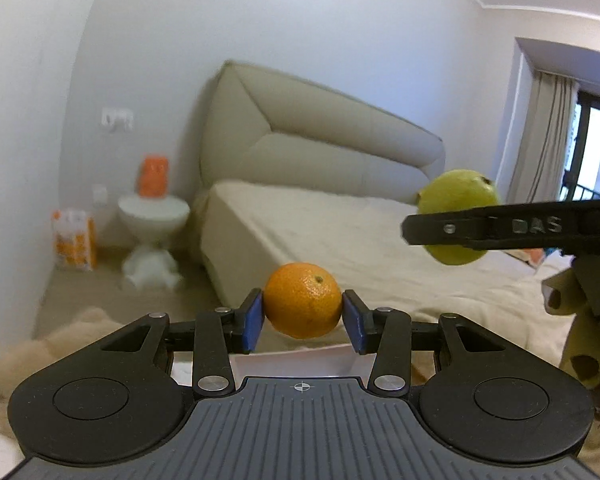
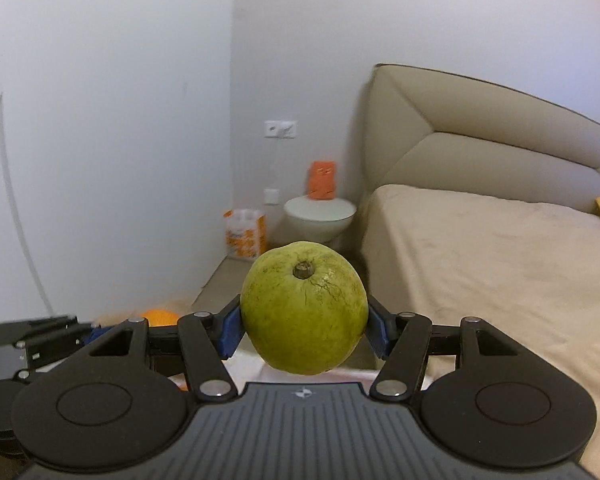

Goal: Organize fruits
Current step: 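Lift both fruits over the pink box and open both grippers inside it, then move the right gripper to a tangerine near the teddy bear and close on it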

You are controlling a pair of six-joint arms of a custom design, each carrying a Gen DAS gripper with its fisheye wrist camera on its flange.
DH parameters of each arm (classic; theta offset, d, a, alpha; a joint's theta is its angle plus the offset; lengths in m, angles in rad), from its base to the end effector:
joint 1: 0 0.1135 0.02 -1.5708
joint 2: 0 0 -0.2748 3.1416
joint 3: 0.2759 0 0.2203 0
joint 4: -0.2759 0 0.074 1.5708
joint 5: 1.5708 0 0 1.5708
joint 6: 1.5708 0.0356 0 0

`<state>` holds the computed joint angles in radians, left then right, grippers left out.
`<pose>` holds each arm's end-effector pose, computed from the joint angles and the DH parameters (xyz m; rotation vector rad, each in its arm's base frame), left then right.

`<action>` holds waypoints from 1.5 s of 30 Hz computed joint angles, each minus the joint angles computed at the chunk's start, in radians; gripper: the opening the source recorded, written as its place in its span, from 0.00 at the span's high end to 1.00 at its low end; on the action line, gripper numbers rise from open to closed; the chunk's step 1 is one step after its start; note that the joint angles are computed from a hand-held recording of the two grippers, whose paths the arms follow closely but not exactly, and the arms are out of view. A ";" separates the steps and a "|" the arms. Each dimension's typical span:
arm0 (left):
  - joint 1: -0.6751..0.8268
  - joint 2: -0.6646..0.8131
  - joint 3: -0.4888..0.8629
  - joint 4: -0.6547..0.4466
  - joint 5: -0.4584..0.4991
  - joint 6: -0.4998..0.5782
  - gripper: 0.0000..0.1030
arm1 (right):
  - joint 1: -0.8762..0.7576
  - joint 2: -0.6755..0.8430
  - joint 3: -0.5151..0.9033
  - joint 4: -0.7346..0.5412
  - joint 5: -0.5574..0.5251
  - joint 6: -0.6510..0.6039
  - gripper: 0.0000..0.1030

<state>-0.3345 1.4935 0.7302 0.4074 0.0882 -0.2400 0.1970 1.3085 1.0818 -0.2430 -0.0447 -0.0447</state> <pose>0.2786 -0.1001 0.2462 0.1521 1.9478 -0.4672 0.2610 0.0537 0.3401 -0.2741 2.0244 0.1409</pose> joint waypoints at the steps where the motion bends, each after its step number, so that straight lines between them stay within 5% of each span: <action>1: 0.007 0.042 0.032 -0.017 0.021 -0.010 0.54 | -0.021 0.020 0.018 -0.003 -0.013 -0.011 0.41; 9: 0.024 0.420 0.240 -0.097 0.134 0.018 0.54 | -0.103 0.269 0.094 0.011 -0.022 -0.067 0.41; 13: -0.002 0.518 0.334 -0.234 0.146 0.087 0.52 | -0.102 0.385 0.116 0.035 -0.024 -0.052 0.41; 16: -0.015 0.513 0.259 -0.100 0.084 0.083 0.52 | -0.115 0.437 0.100 0.050 -0.050 -0.049 0.41; 20: 0.056 0.432 0.050 0.184 0.189 -0.019 0.52 | -0.117 0.539 0.126 0.040 -0.077 -0.030 0.41; 29: 0.176 0.387 -0.433 0.745 0.080 -0.082 0.52 | -0.075 0.726 0.257 -0.067 -0.032 0.029 0.41; 36: 0.278 0.550 -0.589 1.011 0.154 -0.093 0.52 | -0.052 0.766 0.327 -0.157 0.002 0.022 0.39; 39: 0.331 0.566 -0.630 1.101 0.160 -0.102 0.52 | -0.012 0.662 0.235 -0.083 0.085 0.025 0.39; 45: 0.347 0.521 -0.636 1.061 0.050 -0.099 0.52 | 0.159 0.496 0.121 -0.067 0.087 -0.050 0.39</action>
<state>0.0128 2.0150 0.0944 1.4684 0.1384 -0.3391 0.3558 1.8042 1.2033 -0.3099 0.0423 -0.0949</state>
